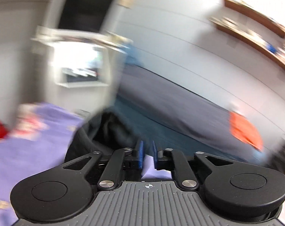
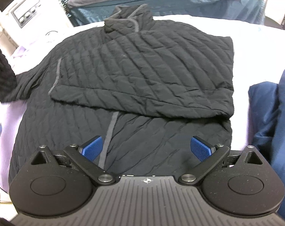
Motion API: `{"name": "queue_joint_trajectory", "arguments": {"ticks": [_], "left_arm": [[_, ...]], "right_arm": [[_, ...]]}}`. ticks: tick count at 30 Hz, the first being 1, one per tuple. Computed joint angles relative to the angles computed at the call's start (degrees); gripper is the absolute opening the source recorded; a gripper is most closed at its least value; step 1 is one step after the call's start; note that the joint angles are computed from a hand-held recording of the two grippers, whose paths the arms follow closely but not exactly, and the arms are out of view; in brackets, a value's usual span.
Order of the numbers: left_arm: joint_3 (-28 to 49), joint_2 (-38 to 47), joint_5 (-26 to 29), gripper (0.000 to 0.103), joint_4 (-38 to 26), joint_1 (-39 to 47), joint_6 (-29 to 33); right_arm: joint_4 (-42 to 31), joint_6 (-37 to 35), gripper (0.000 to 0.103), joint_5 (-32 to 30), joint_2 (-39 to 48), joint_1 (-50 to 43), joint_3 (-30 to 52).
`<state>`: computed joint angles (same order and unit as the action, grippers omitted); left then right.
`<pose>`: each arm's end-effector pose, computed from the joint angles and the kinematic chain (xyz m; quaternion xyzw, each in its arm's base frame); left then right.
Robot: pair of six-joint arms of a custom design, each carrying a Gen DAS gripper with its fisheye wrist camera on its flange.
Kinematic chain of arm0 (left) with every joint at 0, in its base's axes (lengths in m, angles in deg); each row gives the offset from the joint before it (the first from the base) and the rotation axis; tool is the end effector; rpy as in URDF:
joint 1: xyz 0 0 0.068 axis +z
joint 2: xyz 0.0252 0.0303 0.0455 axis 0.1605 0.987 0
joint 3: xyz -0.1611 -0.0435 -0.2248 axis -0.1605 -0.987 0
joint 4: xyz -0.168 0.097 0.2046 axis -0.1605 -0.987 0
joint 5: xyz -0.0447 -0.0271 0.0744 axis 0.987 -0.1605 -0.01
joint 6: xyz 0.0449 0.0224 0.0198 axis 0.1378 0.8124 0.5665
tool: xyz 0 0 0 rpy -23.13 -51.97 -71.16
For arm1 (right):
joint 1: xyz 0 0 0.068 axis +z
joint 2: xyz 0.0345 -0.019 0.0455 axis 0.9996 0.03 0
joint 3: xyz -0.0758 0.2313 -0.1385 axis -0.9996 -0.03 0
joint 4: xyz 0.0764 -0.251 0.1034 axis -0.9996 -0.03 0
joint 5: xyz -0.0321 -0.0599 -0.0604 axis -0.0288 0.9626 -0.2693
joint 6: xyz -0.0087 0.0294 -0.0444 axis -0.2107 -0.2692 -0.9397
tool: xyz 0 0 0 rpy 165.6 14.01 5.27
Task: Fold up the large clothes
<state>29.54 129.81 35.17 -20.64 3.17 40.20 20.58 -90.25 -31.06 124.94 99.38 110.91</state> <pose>0.2697 -0.0163 0.4601 -0.2868 0.8140 -0.0176 0.5048 0.3428 0.0788 0.3233 -0.1854 0.9513 0.1633 0.1845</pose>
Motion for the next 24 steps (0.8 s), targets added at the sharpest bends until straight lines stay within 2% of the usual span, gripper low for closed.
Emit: {"name": "queue_joint_trajectory", "arguments": {"ticks": [6, 9, 11, 12, 13, 16, 19, 21, 24], "left_arm": [[3.85, 15.81, 4.97, 0.069, 7.91, -15.71, -7.01], [7.51, 24.1, 7.53, 0.067, 7.23, -20.82, -8.46], [7.66, 26.39, 8.26, 0.079, 6.18, -23.38, -10.41], [6.01, 25.97, 8.32, 0.085, 6.58, -24.27, -11.45], [3.86, 25.12, 8.29, 0.101, 7.4, -25.31, -12.62], [-1.82, 22.0, 5.06, 0.103, 6.84, -26.53, -15.51], [-8.06, 16.71, 1.71, 0.103, 2.29, -26.28, -20.29], [-12.69, 12.42, 0.47, 0.103, -0.24, -25.22, -24.13], [-20.43, 4.48, -0.76, 0.103, -3.25, -24.01, -29.42]], "right_arm": [[0.51, 0.68, 0.099, 0.22, -0.03, -2.85, -0.78], [0.7, 0.65, 0.099, 0.58, 0.2, -4.15, -0.92], [0.92, 0.37, 0.099, 0.7, 0.43, -4.87, -0.79], [1.11, 0.14, 0.098, 0.58, 0.57, -5.23, -0.69], [1.42, -0.04, 0.098, 0.19, 0.78, -5.61, -0.39], [2.59, -0.02, 0.098, -2.19, 2.1, -5.97, 1.34], [3.18, 0.71, 0.098, -3.7, 5.33, -4.23, 5.59], [2.68, 1.53, 0.096, -4.77, 8.59, -2.07, 10.21], [0.47, 3.19, 0.096, -9.53, 14.63, 1.82, 18.88]]}}
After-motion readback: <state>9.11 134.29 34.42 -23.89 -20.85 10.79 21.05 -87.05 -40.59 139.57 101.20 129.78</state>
